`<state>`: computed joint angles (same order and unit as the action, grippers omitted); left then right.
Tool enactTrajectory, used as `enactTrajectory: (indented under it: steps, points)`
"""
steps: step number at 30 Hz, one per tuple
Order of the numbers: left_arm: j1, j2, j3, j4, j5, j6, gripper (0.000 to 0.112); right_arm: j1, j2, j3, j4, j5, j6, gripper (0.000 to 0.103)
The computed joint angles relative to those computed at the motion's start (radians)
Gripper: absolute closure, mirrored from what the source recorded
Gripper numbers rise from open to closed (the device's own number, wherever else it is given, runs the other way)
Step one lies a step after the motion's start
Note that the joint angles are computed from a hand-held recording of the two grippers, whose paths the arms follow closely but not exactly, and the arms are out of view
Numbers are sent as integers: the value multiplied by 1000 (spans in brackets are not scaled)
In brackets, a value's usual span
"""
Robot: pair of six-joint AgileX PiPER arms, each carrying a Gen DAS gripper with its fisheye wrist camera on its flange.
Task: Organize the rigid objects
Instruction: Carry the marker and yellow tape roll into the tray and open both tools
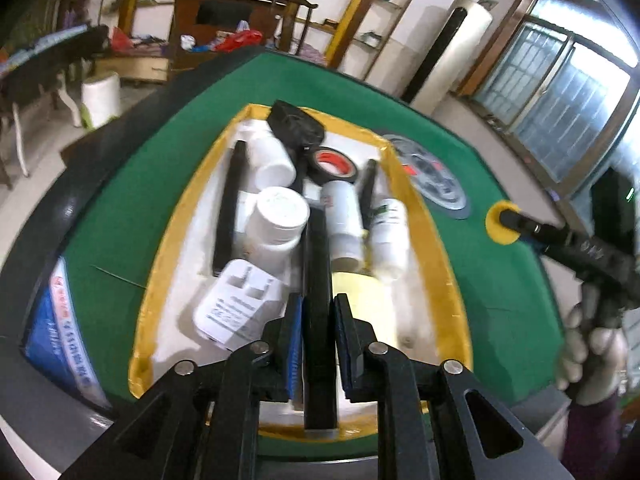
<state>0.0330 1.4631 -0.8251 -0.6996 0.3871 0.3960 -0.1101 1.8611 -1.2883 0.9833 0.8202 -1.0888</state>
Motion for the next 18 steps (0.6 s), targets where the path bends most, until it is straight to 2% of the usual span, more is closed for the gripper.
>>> enactTrajectory:
  steps: [1,2,3,4,5,8,12,16,18]
  points:
    - [-9,-3,4,19,-12,-15,82,37,-2,-2,-13,-9,23,69]
    - [-10,-14,13,-2,-21,10,68,69,-2,-8,-28,-15,47,69]
    - [-5,-20,26,-56,-34,69,60,106,0,-20,-51,-31,78,69]
    - [-5,-32,39,-84,-47,100,48,144,-1,-22,-76,-57,105,69]
    - [3,-47,54,-122,-54,142,43,176,4,-34,-105,-75,137,69]
    - [31,-80,75,-213,-38,246,43,258,50,-100,-203,-105,252,69]
    - [66,-104,82,-255,-12,309,41,351,140,-220,-376,-152,429,69]
    - [66,-143,109,-255,-34,335,35,403,252,-372,-525,-137,607,69]
    - [81,-157,124,-353,-23,451,32,415,292,-428,-555,-122,654,69]
